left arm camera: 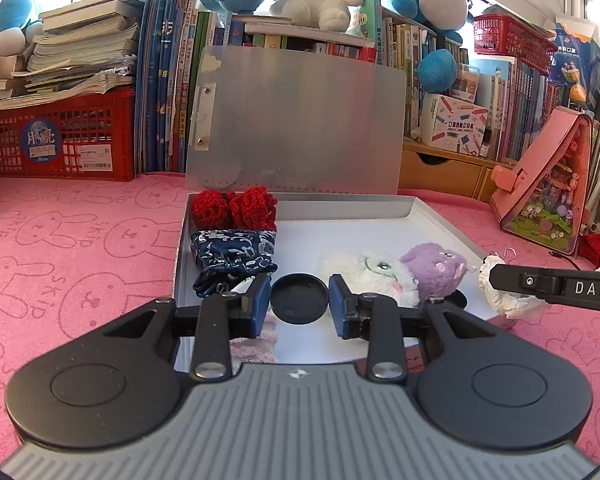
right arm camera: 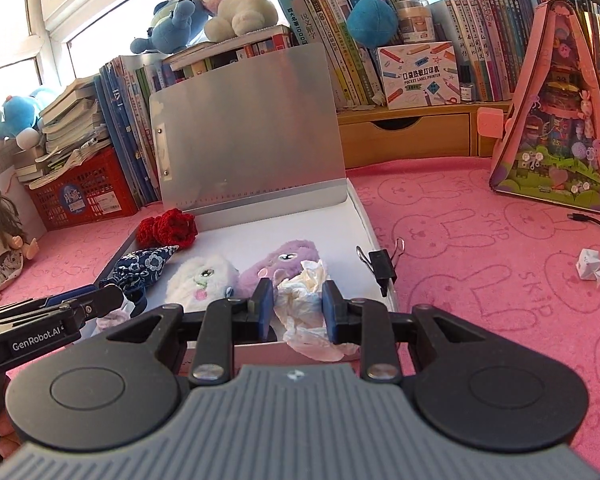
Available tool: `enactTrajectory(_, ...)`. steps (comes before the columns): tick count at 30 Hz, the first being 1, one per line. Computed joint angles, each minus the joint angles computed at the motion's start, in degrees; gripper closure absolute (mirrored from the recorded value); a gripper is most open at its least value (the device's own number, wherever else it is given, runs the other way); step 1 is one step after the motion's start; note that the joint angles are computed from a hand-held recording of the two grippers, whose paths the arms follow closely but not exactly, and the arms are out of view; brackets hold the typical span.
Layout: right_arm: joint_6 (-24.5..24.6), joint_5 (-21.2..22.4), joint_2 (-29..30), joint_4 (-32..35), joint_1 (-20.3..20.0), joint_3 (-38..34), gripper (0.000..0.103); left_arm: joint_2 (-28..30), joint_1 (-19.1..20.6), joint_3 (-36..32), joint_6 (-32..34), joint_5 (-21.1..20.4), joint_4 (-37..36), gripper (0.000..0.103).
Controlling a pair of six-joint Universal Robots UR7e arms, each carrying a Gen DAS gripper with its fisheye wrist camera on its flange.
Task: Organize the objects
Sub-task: 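Carry the lid over the box with the left gripper while the right gripper carries the tissue there, then lower the lid into the box and open the left gripper while the right gripper releases the tissue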
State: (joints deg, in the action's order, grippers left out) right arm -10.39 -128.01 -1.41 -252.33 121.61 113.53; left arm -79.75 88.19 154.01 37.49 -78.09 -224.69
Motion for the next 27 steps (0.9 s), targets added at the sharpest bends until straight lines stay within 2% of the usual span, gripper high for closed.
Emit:
enactTrajectory(4,0.06,2.37,0.56,0.87,-1.46,-1.16,0.072,4.13,-1.45,-1.74,-0.78,3.93,-1.81,0.066)
enactTrajectory(13,0.93,5.23,0.89,3.49,-3.12,-3.03,0.073,10.49,-1.24,-5.08,4.6,6.84,-7.02,0.066)
enactTrajectory(19,1.66,6.33,0.75,5.32,-3.3,-3.97,0.074,11.38,-0.39,-7.71,6.88,6.88,-5.83,0.065)
enactTrajectory(25,1.26,6.08,0.64,5.77,-3.25,-4.14,0.074,10.8,0.35,-9.66,5.17,7.02,-1.69,0.065)
enactTrajectory(27,1.06,6.28,0.52,5.72,-3.32,-4.02,0.07,10.71,0.5,-10.0,5.51,7.09,-1.01,0.065)
